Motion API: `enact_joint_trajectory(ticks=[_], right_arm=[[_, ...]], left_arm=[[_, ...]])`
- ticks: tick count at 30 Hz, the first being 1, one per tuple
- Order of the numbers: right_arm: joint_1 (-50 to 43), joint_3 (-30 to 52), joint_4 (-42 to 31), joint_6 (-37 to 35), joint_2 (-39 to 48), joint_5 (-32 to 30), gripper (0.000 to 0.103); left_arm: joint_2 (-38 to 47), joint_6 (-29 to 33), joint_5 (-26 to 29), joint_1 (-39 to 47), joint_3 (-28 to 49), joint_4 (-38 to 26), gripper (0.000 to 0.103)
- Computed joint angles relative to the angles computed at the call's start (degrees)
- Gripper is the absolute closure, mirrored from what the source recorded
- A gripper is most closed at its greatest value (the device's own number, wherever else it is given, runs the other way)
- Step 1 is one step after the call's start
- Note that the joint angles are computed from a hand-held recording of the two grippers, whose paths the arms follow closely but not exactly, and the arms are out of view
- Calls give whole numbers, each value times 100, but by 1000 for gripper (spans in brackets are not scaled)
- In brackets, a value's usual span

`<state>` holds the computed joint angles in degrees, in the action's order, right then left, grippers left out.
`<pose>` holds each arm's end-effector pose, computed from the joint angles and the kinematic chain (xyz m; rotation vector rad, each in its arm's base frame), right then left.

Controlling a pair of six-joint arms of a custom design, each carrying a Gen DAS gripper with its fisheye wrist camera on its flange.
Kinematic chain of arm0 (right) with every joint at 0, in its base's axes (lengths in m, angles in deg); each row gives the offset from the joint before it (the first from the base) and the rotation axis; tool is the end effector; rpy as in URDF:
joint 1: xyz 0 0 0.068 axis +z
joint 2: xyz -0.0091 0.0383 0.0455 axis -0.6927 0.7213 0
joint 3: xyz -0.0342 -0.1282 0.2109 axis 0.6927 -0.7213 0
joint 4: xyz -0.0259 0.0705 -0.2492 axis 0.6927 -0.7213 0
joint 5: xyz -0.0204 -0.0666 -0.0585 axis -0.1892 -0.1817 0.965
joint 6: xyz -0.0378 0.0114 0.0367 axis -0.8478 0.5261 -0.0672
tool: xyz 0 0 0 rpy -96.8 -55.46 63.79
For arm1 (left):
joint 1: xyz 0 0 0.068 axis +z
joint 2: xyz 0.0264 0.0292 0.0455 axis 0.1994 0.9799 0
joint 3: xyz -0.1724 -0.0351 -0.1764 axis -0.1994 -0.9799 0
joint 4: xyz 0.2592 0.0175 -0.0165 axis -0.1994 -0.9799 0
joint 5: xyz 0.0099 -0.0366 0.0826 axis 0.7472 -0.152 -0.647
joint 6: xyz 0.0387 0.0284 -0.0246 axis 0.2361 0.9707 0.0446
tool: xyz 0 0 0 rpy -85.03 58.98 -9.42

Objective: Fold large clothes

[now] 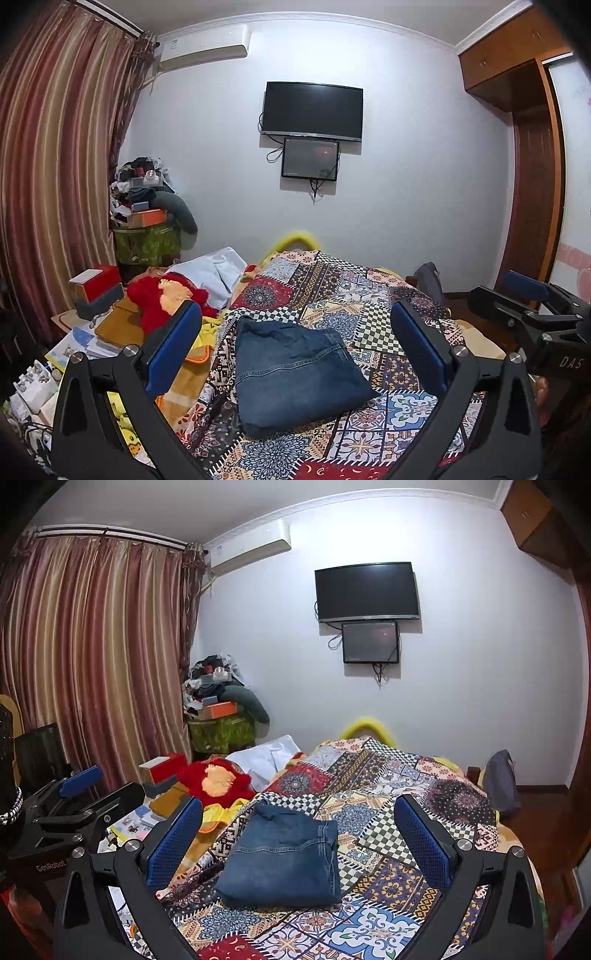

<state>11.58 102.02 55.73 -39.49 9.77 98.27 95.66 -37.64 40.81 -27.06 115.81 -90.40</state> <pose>0.1783 0.2342 0.3496 -0.4591 1.8030 0.4167 0.1675 -0.1008 0.3281 -0.2061 1.8068 0.0653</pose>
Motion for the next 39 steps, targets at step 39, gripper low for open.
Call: enact_joint_trajectory(ticks=[39], right_arm=[[-133,95,-137,206,-1,-118,0]], left_arm=[[-9,-5,585,251,-4,-14,0]])
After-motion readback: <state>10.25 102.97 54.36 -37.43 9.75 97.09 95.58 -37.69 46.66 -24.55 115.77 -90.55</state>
